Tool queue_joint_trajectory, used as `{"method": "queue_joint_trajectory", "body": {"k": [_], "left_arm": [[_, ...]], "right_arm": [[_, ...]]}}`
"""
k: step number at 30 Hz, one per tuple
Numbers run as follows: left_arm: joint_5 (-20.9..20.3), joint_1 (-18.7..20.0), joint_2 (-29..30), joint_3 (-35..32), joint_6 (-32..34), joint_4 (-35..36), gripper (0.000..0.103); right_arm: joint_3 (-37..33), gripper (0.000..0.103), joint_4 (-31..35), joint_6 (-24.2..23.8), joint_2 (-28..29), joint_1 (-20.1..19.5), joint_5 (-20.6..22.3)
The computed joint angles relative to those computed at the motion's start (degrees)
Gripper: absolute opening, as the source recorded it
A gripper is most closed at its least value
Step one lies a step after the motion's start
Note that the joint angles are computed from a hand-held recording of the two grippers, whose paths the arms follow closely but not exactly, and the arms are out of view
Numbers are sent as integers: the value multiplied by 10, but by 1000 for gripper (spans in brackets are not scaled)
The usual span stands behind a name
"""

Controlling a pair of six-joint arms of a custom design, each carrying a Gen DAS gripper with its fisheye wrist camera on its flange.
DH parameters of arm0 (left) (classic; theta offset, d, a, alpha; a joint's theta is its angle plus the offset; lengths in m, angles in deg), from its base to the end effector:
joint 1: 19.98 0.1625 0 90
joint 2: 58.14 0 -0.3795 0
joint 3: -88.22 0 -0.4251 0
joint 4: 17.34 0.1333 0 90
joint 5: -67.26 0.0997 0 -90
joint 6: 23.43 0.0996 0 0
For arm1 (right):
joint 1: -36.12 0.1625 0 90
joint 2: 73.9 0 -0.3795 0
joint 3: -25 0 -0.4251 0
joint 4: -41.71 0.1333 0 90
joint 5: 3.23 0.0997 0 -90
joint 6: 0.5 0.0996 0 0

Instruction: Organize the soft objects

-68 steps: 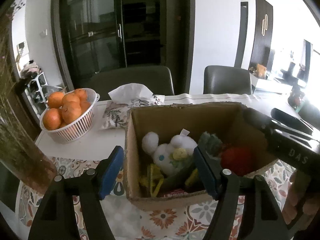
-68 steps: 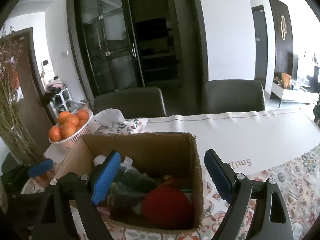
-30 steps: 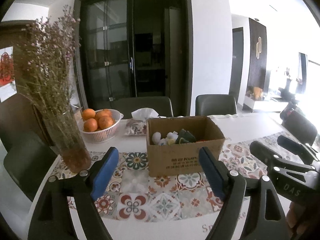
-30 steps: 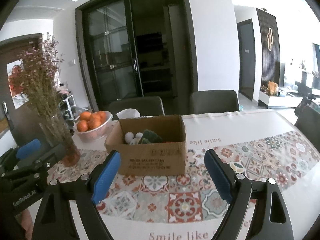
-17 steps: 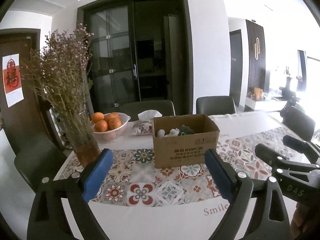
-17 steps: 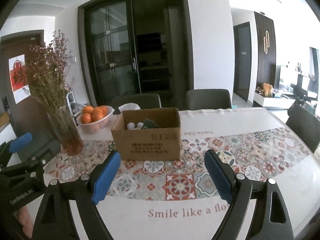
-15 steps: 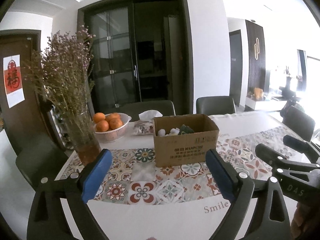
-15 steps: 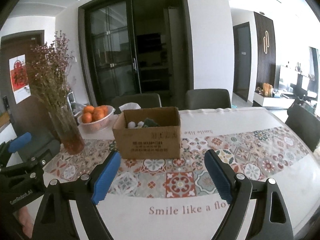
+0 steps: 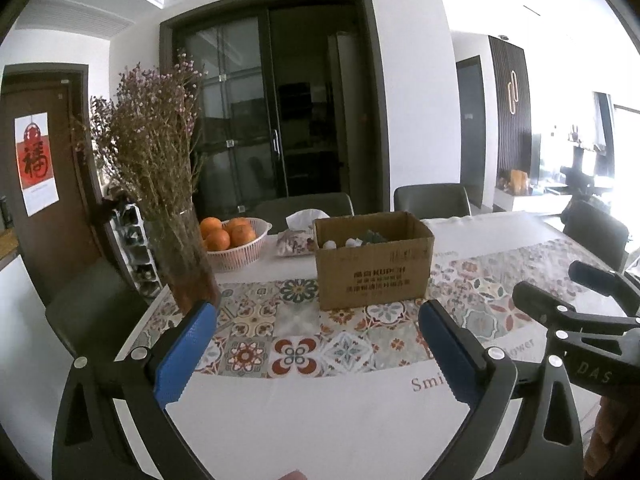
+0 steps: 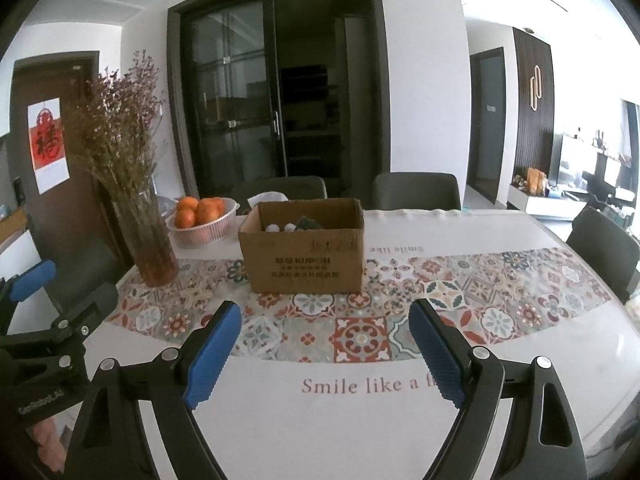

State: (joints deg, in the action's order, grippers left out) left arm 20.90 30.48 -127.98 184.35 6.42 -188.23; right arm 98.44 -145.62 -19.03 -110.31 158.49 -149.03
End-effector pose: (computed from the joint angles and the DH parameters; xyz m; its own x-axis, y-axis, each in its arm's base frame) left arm -0.2443 -0.6133 0.3700 -0.6111 0.2457 -0.7525 0.7759 0.3741 -0.5080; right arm 0.4407 -0.6001 0.1906 -0.7305 0.1570 0.6646 -0.5246 0.4940 -0.6934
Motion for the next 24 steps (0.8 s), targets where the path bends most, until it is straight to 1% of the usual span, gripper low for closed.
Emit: {"method": "queue_joint_trajectory", "body": {"k": [12, 24], "left_arm": [[16, -5, -22, 30, -11, -1, 103], [14, -7, -27, 35, -14, 3, 103]], "right_arm": [[36, 87, -2, 12, -15, 3, 9], [35, 87, -6, 10, -16, 4, 8]]}}
